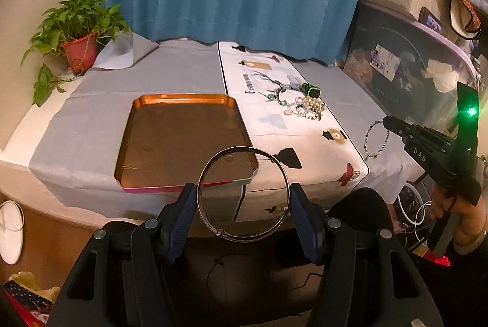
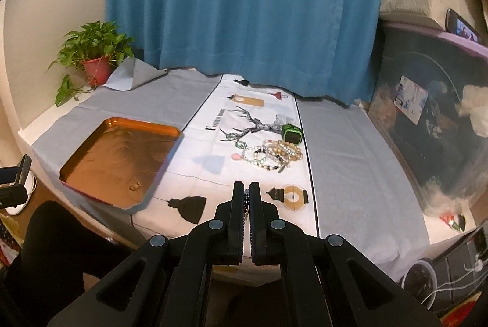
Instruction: Organize jewelry
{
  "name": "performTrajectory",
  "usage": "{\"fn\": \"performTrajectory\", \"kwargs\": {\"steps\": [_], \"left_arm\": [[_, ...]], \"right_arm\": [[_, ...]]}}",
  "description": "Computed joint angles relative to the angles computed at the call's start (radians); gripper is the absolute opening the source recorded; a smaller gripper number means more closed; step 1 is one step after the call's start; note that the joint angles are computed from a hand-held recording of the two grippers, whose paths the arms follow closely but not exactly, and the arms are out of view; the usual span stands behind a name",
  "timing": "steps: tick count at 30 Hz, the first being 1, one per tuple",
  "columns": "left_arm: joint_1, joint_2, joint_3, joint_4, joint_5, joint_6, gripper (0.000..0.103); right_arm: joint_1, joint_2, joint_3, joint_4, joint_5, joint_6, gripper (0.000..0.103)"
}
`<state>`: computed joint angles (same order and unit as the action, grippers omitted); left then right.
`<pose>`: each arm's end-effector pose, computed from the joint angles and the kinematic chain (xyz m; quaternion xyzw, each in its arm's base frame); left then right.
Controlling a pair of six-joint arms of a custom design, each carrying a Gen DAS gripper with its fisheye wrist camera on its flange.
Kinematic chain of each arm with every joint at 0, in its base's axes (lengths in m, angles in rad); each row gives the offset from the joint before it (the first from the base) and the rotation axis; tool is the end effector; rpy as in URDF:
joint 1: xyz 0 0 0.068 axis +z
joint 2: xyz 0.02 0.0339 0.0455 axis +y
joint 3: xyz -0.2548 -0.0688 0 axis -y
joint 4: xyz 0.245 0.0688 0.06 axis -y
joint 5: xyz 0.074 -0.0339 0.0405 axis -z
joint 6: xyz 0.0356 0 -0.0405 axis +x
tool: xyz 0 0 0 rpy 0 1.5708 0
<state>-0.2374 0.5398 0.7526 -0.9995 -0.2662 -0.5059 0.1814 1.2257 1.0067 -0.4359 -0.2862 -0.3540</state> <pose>0.1040 -0.0155 0.2781 -0.1728 0.9009 -0.0233 0.3974 0.2655 0.0589 0.2927 -0.2956 0.8395 0.0897 0.4470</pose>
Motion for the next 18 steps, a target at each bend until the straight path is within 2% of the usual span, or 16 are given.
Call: {"fn": "performTrajectory", "kwargs": {"steps": [13,18], "left_arm": [[0.030,-0.051,-0.014,-0.018,0.011,0.013,0.057],[0.193,-0.054,-0.024,0.005,0.123,0.104,0.057]], "right_arm": [[0.056,-0.057,0.003,-0.046,0.005,-0.011,0.003],[0.086,-0.033,0.026,-0.055,0.002,-0.005,0.003]]}}
